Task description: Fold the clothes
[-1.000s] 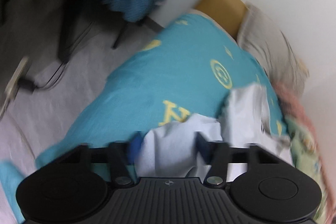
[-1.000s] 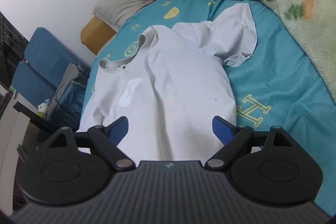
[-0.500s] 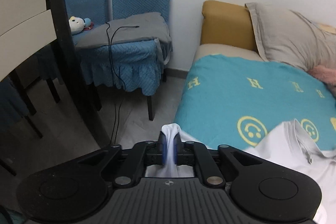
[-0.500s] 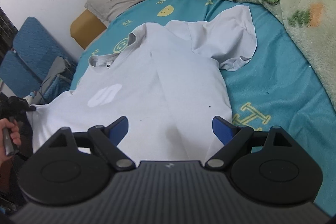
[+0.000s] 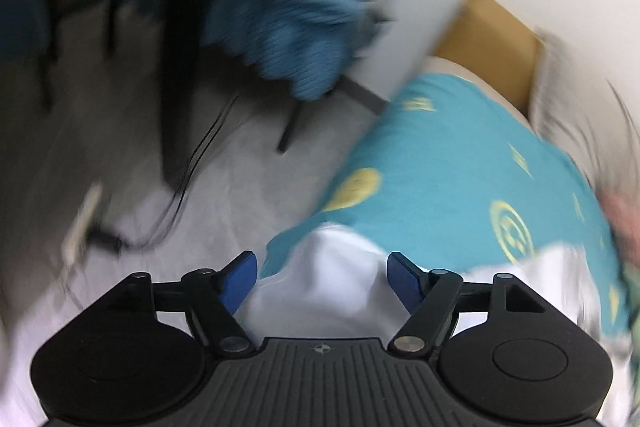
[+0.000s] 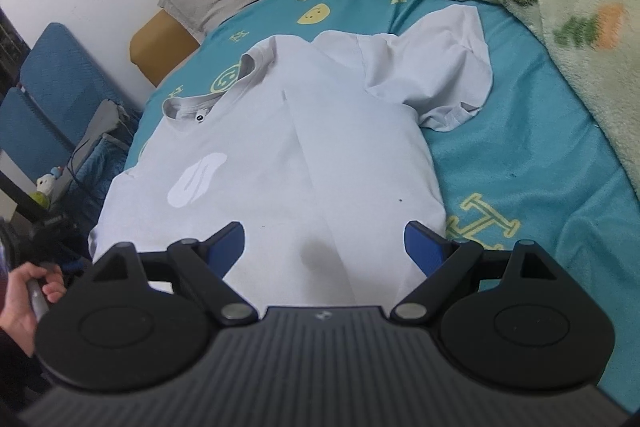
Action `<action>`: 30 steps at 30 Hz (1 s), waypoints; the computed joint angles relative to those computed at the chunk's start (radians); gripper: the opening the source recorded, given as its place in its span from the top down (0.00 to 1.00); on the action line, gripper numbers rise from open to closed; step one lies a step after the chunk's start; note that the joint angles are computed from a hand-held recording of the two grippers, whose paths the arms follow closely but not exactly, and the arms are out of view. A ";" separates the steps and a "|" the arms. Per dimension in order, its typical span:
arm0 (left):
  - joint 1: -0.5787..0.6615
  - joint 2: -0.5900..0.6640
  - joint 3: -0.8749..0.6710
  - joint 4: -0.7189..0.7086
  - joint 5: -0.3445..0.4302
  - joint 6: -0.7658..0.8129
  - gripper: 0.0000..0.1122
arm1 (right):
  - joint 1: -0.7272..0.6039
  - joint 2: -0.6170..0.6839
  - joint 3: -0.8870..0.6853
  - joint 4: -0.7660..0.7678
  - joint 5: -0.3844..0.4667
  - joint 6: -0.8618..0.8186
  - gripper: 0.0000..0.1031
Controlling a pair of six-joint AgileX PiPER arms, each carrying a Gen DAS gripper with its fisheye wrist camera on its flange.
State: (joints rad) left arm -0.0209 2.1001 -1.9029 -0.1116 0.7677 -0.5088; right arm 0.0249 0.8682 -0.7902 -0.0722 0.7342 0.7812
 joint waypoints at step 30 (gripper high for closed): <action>-0.518 -0.308 0.223 0.364 -0.141 0.450 0.82 | -0.127 -0.015 -0.003 0.132 -0.004 -0.105 0.15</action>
